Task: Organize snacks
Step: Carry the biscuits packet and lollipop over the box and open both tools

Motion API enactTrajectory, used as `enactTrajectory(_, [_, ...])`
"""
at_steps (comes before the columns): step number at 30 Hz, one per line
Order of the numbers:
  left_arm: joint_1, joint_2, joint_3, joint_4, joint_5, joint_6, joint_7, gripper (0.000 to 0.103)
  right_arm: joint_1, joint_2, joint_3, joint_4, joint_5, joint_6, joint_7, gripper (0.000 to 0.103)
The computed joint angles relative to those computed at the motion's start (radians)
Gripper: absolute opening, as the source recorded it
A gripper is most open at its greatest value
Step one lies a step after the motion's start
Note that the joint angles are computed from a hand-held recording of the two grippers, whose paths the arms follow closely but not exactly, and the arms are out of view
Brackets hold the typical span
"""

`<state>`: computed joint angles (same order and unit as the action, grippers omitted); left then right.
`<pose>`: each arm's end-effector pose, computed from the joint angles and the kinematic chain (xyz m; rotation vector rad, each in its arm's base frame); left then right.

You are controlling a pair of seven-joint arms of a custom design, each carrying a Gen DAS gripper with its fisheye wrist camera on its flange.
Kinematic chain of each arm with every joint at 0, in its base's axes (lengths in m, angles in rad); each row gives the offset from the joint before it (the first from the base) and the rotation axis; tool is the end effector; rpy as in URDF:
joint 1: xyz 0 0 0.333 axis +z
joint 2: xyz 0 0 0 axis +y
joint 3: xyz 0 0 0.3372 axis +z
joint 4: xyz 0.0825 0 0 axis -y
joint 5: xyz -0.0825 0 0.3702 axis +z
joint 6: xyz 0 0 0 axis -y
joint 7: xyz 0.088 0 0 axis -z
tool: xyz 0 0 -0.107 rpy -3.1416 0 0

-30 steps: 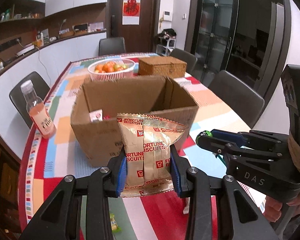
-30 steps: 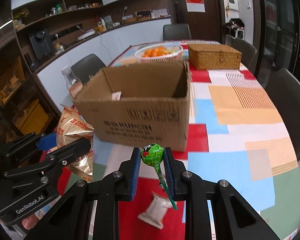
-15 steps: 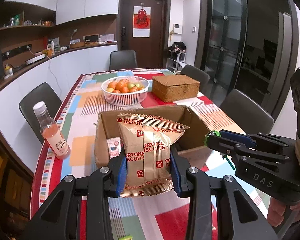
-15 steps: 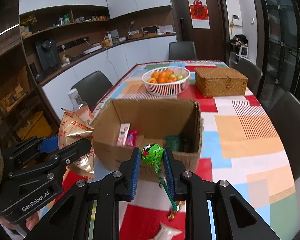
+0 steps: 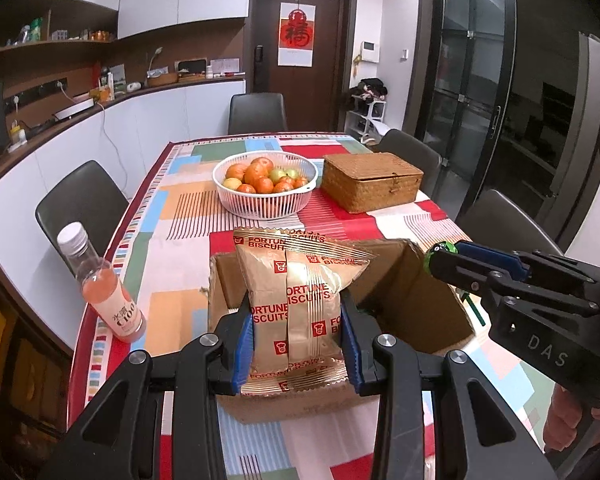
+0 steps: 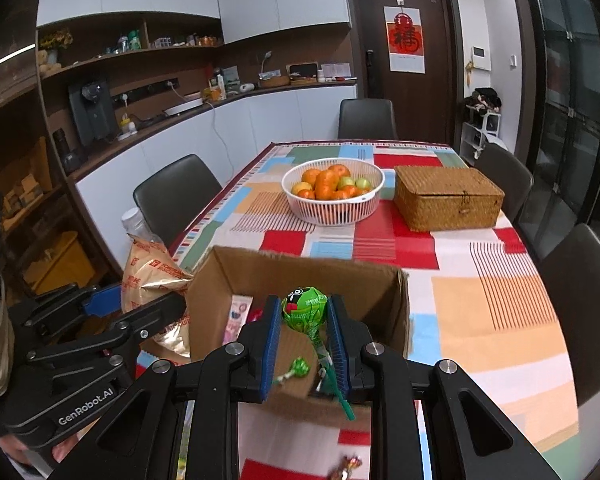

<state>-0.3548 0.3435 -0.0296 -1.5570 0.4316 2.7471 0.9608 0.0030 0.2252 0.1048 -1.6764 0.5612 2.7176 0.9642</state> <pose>0.6490 -0.2768 0.5727 -1.6463 1.8087 -0.9265 0.6677 0.0451 0.5869 -1.8399 1.3790 -0.5544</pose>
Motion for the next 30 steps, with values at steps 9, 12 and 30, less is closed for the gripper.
enactTrajectory(9, [0.01,0.136,-0.01,0.197,-0.089,-0.13,0.101,0.037,0.003,0.101,-0.004,0.121,-0.121,-0.045,0.105,0.025])
enactTrajectory(12, [-0.008,0.156,0.012,0.227,-0.079,-0.167,0.086,0.048,-0.003,0.124,0.004,0.147,-0.144,-0.054,0.126,0.025])
enactTrajectory(30, [-0.016,-0.152,0.002,-0.178,0.294,-0.03,-0.304,0.055,-0.007,-0.104,0.017,-0.173,0.073,0.061,-0.058,0.04])
